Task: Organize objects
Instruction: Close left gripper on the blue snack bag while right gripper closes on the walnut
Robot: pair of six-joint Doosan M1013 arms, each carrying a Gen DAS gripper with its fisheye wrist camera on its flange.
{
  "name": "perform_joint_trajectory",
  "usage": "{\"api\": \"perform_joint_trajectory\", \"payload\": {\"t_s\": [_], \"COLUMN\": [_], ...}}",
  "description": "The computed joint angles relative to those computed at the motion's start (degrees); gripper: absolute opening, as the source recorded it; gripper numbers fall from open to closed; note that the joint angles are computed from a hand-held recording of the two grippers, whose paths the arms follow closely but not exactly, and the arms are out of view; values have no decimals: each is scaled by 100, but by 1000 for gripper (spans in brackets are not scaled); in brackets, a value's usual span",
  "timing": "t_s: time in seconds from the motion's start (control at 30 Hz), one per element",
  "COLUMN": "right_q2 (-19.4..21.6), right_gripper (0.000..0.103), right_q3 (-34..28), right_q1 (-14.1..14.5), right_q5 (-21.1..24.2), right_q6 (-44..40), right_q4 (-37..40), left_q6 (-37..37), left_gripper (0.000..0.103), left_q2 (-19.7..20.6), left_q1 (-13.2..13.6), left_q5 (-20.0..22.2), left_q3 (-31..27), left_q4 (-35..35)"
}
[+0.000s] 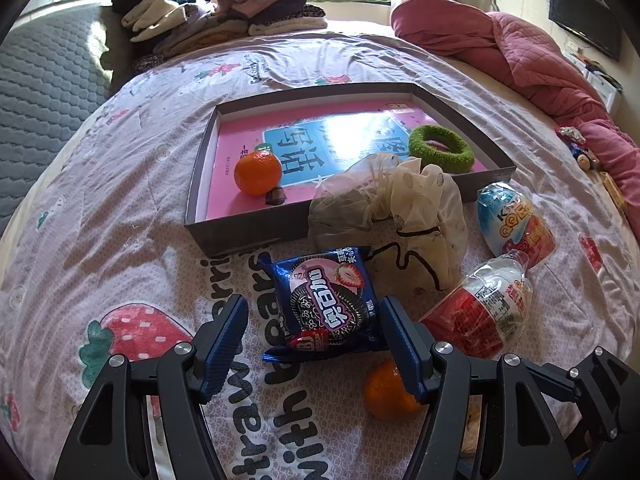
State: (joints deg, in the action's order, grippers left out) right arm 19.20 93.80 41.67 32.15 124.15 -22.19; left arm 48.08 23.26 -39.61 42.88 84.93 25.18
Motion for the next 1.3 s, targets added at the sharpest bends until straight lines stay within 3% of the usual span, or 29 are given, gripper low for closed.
{"api": "perform_joint_trajectory", "payload": {"t_s": [0.13, 0.5, 0.93, 1.07, 1.3], "right_q2": [1, 45, 66, 65, 53], "right_gripper": [64, 45, 42, 40, 33], "right_q3": [7, -7, -18, -19, 0], "right_q1": [4, 23, 6, 1, -10], "right_q5": [-35, -99, -112, -120, -144], "right_q6": [-18, -146, -226, -249, -177], "right_q4": [-41, -9, 61, 97, 98], "left_q6": [-7, -46, 45, 183, 268], "left_gripper": [70, 70, 71, 61, 55], "left_q2": [21, 104, 229, 188, 102], "left_q1": [13, 40, 160, 194, 213], "left_q5": [-6, 52, 136, 86, 34], "left_q3": [-15, -109, -220, -164, -58], "left_q4": [-38, -141, -687, -894, -971]}}
